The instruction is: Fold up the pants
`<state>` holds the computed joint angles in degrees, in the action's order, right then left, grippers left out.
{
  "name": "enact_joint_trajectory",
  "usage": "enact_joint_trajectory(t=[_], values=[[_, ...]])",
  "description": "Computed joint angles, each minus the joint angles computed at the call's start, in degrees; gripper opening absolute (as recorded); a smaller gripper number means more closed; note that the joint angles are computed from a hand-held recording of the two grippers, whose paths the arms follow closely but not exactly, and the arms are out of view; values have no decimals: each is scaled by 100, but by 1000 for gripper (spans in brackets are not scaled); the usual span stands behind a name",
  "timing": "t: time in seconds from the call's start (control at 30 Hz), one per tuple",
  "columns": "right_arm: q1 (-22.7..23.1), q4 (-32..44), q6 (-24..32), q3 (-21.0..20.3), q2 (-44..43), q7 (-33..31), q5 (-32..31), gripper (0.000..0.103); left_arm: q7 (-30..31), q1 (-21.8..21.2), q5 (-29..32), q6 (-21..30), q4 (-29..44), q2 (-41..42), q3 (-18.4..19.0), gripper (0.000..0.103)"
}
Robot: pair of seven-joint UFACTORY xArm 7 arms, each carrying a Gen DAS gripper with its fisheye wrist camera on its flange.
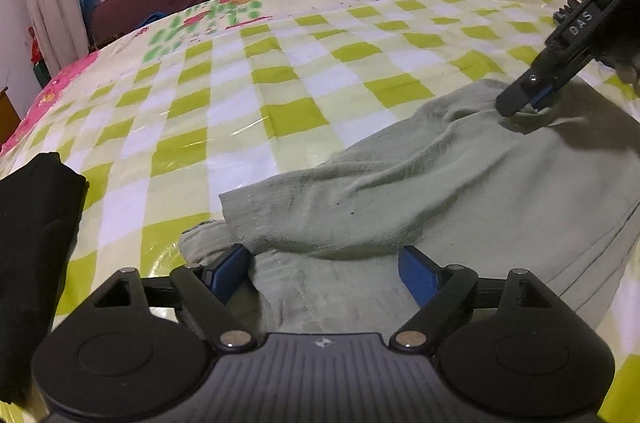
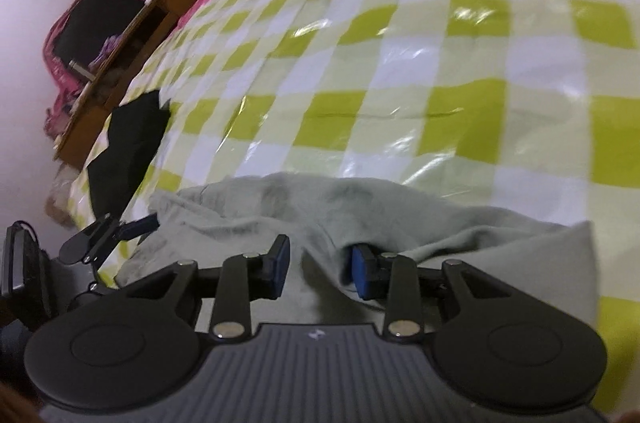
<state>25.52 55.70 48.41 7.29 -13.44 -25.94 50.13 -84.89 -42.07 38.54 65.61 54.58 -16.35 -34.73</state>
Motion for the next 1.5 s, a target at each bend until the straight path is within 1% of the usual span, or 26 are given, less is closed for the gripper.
enact_joint_trajectory(t=[0.07, 0.23, 0.27, 0.3, 0.4, 0.43, 0.47, 0.5, 0.57, 0.63, 0.7, 0.8, 0.83, 0.87, 0.93, 1.0, 1.03, 1.07, 1.1, 1.17, 1.23, 1.27, 1.3, 1.37, 1.43, 1.5], values=[[20, -69, -355, 43, -36, 16, 152, 34, -31, -3, -4, -18, -13, -4, -5, 96], [76, -77, -1693, -85, 202, -104, 1463, 26, -85, -8, 81, -43, -33, 37, -11, 98], [76, 7, -1975, -64, 350, 7, 1452, 26, -96, -8, 88, -39, -27, 46, -7, 99], [-11, 89, -2197, 53, 487, 235, 1202, 26, -101, -9, 98, -26, -15, 62, -7, 99], [-222, 83, -2761, 395, 584, 1321, -182, 26, -33, -33, 85, 97, 85, 105, 1, 99], [-97, -18, -2860, 296, 432, 1396, -330, 26, -41, -45, 103, 167, 121, 100, -15, 99], [55, -163, -2923, 189, 190, 1231, -238, 27, -86, -53, 162, 233, 146, 74, -48, 99], [168, -313, -2911, 121, -91, 936, -63, 28, -130, -58, 228, 283, 159, 43, -78, 99], [625, -619, -2563, -200, -681, 270, 436, 28, -188, -56, 380, 388, 221, 29, -150, 99], [864, -897, -2046, -355, -1118, 45, 615, 28, -250, -56, 568, 480, 293, 41, -232, 99], [1007, -1032, -1741, -397, -1183, -45, 736, 27, -268, -75, 769, 568, 362, 77, -311, 99], [786, -948, -1902, -53, -683, 553, 321, 28, -110, -144, 828, 529, 397, 153, -275, 99], [735, -838, -2023, -30, -400, 681, 279, 25, -94, -158, 854, 501, 384, 185, -255, 99], [694, -723, -2220, -10, -128, 743, 296, 16, -102, -171, 861, 390, 325, 184, -197, 99], [620, -473, -2541, -45, 335, 735, 563, 0, -106, -148, 710, 188, 220, 226, -31, 99], [583, -248, -2719, -112, 648, 529, 1191, 0, -119, -112, 578, 159, 148, 288, 80, 99], [445, -197, -2765, -10, 700, 629, 1194, 0, -132, -105, 554, 202, 113, 303, 103, 99], [380, -246, -2787, 58, 614, 676, 1116, 8, -124, -118, 521, 184, 72, 261, 137, 100], [334, -340, -2831, 120, 449, 715, 950, 12, -119, -134, 503, 192, 59, 217, 137, 99], [329, -731, -2905, 150, -171, 807, 659, 12, -14, -164, 566, 443, 141, 213, 30, 99], [326, -1216, -2869, 21, -914, 1042, 489, 13, 75, -228, 586, 766, 234, 250, -71, 99], [210, -1509, -2833, 45, -1349, 1362, 216, 19, 79, -272, 547, 842, 239, 219, -86, 99], [41, -1848, -2688, 75, -1867, 1710, -91, 23, 60, -309, 498, 888, 229, 166, -94, 99], [-276, -2324, -2326, 150, -2591, 2283, -682, 40, 0, -362, 418, 1022, 262, 107, -165, 99], [-560, -2744, -1838, 202, -3248, 2793, -1222, 43, -40, -396, 422, 1181, 340, 137, -259, 99], [-565, -3036, -1613, 96, -3580, 3097, -1405, 43, -44, -439, 410, 1261, 432, 226, -297, 99]])
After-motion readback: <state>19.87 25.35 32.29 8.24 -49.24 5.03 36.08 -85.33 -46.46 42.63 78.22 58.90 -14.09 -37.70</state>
